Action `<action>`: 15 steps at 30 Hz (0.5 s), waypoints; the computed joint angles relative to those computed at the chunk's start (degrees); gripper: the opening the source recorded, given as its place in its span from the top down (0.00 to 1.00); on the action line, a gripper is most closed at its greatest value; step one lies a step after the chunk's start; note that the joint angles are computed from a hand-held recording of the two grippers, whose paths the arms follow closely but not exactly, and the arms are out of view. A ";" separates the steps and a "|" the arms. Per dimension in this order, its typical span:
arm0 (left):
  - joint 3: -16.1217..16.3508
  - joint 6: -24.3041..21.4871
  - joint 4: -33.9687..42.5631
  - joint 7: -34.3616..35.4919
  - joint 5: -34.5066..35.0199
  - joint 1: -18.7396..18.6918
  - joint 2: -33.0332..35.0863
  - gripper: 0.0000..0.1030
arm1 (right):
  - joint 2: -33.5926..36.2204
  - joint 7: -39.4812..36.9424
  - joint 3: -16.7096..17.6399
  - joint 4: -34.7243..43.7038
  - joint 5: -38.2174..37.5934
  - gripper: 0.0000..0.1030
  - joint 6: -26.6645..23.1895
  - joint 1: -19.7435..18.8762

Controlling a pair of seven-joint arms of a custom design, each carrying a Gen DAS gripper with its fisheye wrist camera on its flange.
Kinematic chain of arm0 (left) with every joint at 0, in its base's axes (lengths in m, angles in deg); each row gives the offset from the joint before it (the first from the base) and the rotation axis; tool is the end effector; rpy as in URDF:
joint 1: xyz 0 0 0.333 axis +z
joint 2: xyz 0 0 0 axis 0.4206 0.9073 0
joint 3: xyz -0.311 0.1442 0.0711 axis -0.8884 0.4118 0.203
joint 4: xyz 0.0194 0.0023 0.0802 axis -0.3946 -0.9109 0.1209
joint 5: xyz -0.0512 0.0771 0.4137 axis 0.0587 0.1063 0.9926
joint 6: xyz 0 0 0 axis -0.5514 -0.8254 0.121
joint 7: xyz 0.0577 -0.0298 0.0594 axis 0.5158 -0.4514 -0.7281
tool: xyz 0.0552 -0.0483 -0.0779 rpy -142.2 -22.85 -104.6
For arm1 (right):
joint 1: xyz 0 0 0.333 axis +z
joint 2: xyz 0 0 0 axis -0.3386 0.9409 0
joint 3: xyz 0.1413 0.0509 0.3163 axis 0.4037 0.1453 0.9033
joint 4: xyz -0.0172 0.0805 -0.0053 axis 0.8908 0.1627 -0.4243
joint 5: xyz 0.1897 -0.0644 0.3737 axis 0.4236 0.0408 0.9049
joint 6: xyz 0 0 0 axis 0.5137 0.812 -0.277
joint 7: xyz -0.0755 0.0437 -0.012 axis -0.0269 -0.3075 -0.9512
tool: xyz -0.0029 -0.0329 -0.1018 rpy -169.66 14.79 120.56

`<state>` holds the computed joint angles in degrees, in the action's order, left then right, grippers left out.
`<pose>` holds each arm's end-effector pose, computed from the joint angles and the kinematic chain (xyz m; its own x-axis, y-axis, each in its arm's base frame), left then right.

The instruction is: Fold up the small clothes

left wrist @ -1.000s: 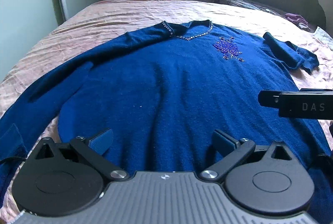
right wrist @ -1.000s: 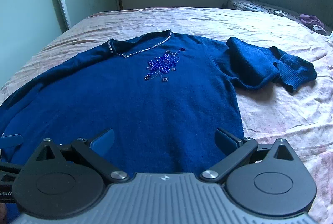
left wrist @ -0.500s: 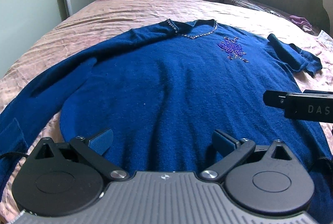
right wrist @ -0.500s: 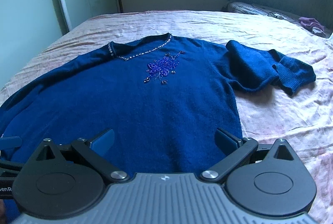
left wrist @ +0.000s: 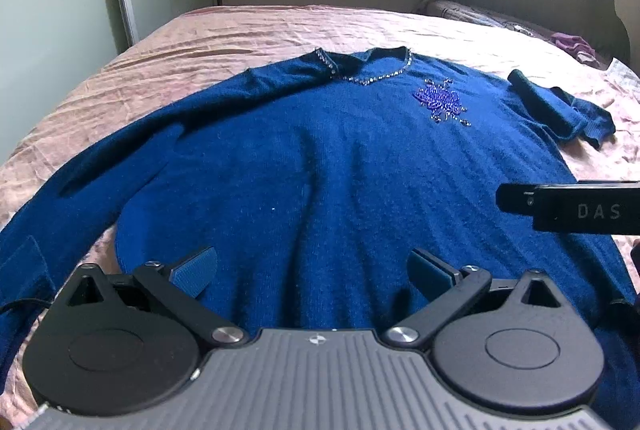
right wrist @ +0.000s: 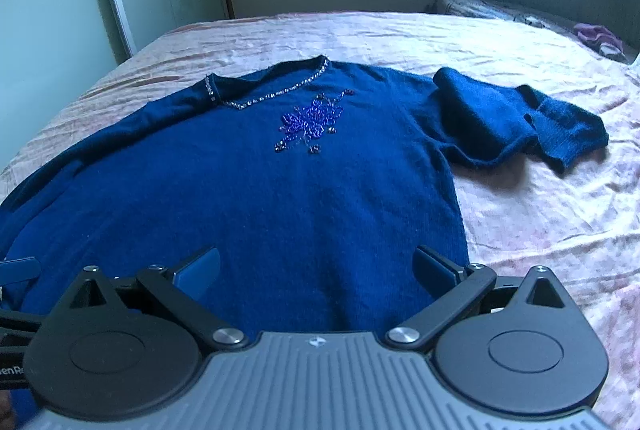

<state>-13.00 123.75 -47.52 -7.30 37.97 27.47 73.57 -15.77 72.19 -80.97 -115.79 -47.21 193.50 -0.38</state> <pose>0.5823 -0.0626 0.5192 0.0796 -0.9964 -0.0288 -0.6910 -0.0343 -0.7220 0.6398 0.2337 0.5225 0.2202 -0.9685 -0.1164 -0.6957 -0.0723 -0.7147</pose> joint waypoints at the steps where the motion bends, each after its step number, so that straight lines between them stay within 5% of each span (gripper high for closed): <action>1: -0.16 0.00 0.07 -0.85 0.86 0.19 0.02 0.01 | 0.07 -0.27 0.16 0.13 0.50 0.00 -0.34 -0.16; 10: 0.10 0.71 0.21 -0.66 1.64 0.19 0.34 0.01 | -0.04 -0.67 0.41 0.04 1.85 0.00 -0.91 -0.45; 15: -0.52 1.65 0.96 -5.33 7.81 1.26 0.75 0.01 | 0.20 -0.84 0.42 0.33 2.09 0.00 -1.19 -0.47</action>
